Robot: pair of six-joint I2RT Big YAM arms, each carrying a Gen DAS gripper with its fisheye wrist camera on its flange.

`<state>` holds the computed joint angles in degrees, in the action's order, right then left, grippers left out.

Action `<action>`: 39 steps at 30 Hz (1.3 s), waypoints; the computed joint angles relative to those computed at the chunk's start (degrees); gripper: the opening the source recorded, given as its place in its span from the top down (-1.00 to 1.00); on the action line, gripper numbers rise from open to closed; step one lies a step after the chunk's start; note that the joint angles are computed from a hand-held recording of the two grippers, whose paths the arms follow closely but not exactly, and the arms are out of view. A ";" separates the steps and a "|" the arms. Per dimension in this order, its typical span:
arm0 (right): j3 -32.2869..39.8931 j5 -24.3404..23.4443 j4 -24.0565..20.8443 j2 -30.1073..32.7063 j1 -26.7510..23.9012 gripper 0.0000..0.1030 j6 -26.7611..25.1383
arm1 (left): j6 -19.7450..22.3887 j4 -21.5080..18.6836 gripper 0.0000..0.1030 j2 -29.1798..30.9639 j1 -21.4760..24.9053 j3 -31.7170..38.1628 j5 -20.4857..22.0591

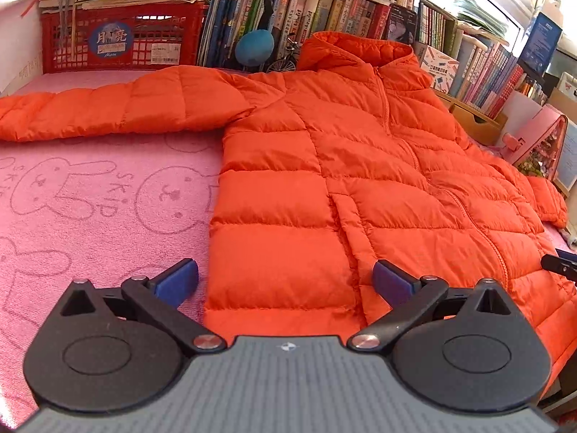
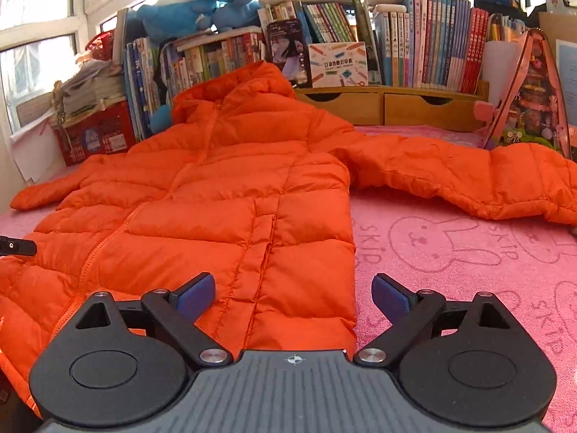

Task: Fold clothes
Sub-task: 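Grasp the other sleeve with the right gripper and spread it flat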

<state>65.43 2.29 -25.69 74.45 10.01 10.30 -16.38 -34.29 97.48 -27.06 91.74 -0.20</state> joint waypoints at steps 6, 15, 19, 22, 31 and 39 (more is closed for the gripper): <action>-0.92 -1.58 1.37 0.63 1.14 -0.83 1.77 | -2.01 1.10 -0.65 -0.02 0.50 -0.12 1.35; 2.92 -12.43 -5.20 1.64 -1.09 0.40 8.92 | -7.84 4.87 0.83 -3.07 0.55 -2.96 0.84; 3.49 -15.40 -8.93 -0.19 -1.11 0.49 7.80 | -5.91 5.48 0.85 -6.48 -0.23 -5.33 -0.97; 2.52 -14.92 -11.27 -3.04 -0.84 0.50 5.72 | -5.41 4.47 0.84 -8.98 -0.40 -7.42 -0.53; 1.69 -8.02 -20.90 -6.90 -0.91 0.36 0.94 | -8.30 -2.25 0.52 -11.64 3.35 -9.02 -1.27; 9.59 3.74 -12.08 -2.66 0.35 -0.25 -5.45 | 6.98 3.68 0.55 -6.18 1.76 1.39 -8.98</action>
<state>75.02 6.02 -37.77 71.80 10.36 4.85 -9.40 -30.60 91.30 -25.30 93.13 -9.18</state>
